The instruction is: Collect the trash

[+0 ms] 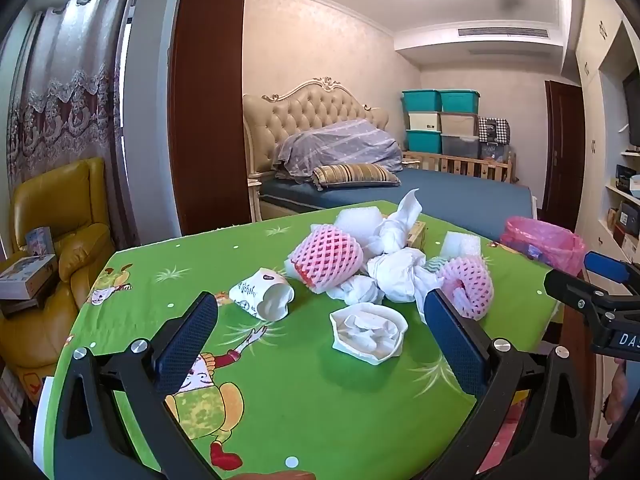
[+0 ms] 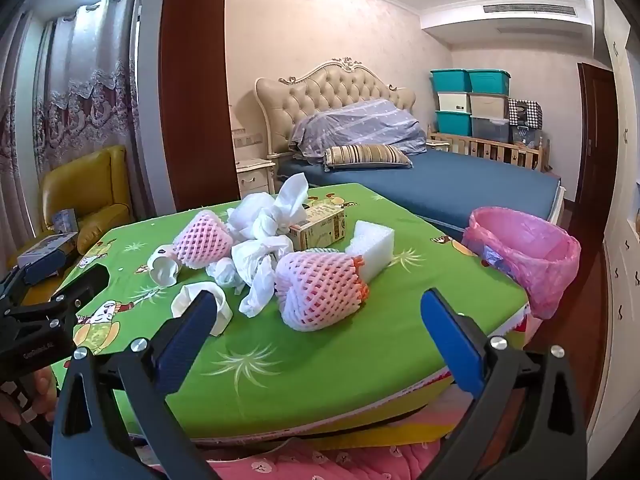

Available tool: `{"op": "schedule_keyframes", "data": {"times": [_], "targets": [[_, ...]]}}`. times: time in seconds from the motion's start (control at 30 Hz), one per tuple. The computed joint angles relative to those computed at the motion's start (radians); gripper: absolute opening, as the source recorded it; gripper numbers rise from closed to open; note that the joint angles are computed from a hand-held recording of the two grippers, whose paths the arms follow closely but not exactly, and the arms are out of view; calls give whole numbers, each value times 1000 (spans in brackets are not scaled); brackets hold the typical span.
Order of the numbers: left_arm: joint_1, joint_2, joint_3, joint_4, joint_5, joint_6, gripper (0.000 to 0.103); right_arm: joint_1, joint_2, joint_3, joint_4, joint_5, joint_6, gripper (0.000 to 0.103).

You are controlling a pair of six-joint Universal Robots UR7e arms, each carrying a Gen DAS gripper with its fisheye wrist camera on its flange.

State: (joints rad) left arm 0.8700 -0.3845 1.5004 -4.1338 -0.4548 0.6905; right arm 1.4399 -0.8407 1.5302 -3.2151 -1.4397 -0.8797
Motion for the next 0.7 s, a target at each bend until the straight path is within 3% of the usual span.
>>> {"op": "schedule_keyframes", "data": {"times": [0.7], "targets": [[2,5,7,19,7,-41,97,19,34,-73,51,-54,17,99]]}}
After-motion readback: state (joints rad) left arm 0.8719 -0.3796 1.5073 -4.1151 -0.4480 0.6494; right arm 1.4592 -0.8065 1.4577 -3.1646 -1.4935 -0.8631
